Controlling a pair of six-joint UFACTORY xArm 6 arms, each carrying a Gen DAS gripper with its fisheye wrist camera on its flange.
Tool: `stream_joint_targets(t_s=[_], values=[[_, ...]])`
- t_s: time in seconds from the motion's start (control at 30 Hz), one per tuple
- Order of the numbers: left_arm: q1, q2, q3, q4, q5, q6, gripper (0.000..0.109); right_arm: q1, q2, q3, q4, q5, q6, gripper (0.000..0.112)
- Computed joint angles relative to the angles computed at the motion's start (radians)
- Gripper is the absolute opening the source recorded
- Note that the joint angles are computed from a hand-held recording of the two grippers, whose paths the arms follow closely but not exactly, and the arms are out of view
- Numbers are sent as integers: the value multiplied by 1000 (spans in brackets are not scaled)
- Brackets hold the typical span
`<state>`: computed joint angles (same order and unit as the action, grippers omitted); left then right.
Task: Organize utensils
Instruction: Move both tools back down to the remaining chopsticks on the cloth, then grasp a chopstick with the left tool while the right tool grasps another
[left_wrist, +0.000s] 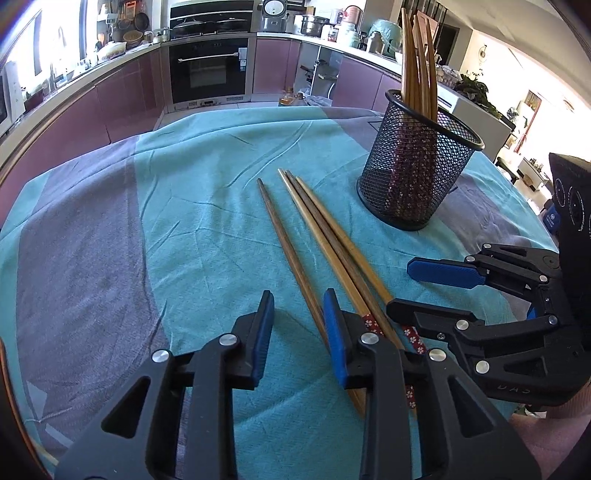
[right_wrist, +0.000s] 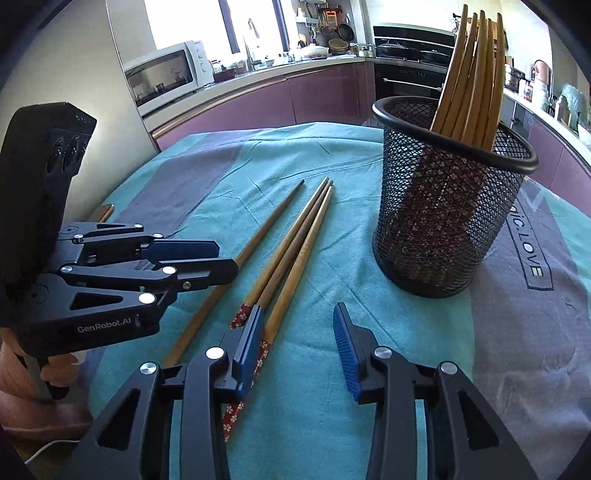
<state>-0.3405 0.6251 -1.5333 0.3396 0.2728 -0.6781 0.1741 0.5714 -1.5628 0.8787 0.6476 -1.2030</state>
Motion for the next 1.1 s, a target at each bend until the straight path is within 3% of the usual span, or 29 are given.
stream_joint_targets(t_s=[0.23, 0.6, 0.73, 0.83, 1.1], values=[[2, 14, -36, 15, 24, 5, 28, 16, 15, -20, -38, -29, 36, 32], [8, 113, -202, -90, 113, 111, 28, 40, 104, -147, -110, -49, 131, 23], [10, 132, -229, -91, 121, 98, 22, 41, 121, -171, -111, -46, 149, 20], [10, 138, -233, -96, 117, 91, 14, 35, 124, -175, -98, -37, 155, 12], [6, 112, -183, -41, 82, -2, 9, 7, 124, -183, -40, 16, 164, 6]])
